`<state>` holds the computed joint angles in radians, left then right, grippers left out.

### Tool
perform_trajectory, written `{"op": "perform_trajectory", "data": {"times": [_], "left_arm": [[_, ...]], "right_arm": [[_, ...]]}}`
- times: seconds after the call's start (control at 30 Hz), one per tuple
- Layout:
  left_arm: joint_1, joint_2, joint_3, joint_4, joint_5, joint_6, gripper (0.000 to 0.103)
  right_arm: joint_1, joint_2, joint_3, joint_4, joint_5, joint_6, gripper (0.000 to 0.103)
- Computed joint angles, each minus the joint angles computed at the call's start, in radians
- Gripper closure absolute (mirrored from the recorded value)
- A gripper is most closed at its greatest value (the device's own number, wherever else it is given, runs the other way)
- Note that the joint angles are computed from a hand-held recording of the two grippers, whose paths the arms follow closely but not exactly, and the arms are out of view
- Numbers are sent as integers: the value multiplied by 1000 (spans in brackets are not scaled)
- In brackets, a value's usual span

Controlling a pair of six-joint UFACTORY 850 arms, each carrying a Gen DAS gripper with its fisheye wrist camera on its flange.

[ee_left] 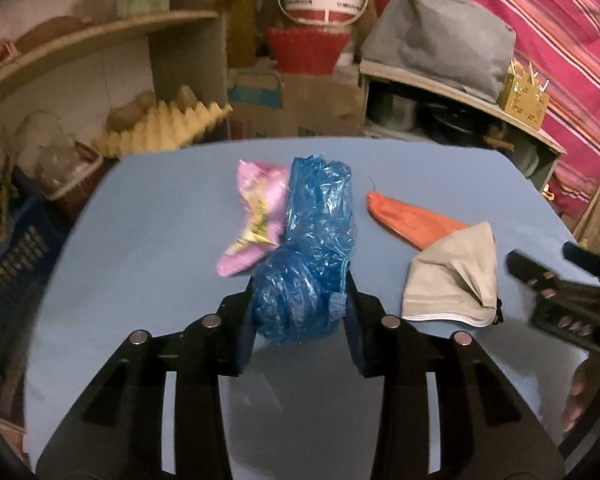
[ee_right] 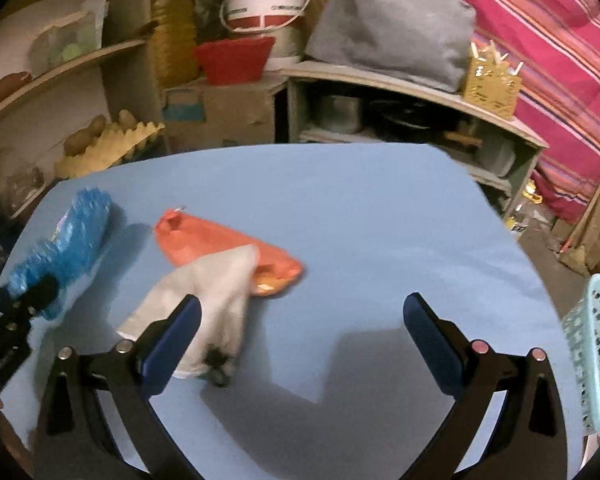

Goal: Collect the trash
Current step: 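Grasp the blue plastic bag with the left tool while the right tool grasps the beige cloth pouch, then carry the blue bag and beige pouch over the basket and open both tools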

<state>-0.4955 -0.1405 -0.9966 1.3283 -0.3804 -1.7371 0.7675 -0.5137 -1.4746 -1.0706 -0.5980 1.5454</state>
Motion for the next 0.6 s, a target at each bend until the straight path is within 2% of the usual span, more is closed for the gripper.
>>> {"op": "perform_trajectory", "data": {"times": [0.17,0.23,0.3,0.43,0.47,0.5,0.6], "left_arm": [[33,53,39,34,-4,-61,67],[44,70,52,38,-1,-73,67],[49,81,64,40,-17,-75,67],[54,91,78,16,-44,-46,67],[54,93,81,8,-46,-41,67],[54,96,83,-4,-50,-35,67],[50,105,88,-18,-59,-33,67]], "right_arm": [[17,-55,-61,80,-9,-78,6],[23,-78,-84,107,-20,-103,11],[20,-93,-98,156,-3,-145,29],[13,-86,-75,214,80,-174,47],[11,-80,-67,223,103,-185,57],[9,-77,-62,231,123,-197,62],[16,-51,-28,183,151,-159,69]]}}
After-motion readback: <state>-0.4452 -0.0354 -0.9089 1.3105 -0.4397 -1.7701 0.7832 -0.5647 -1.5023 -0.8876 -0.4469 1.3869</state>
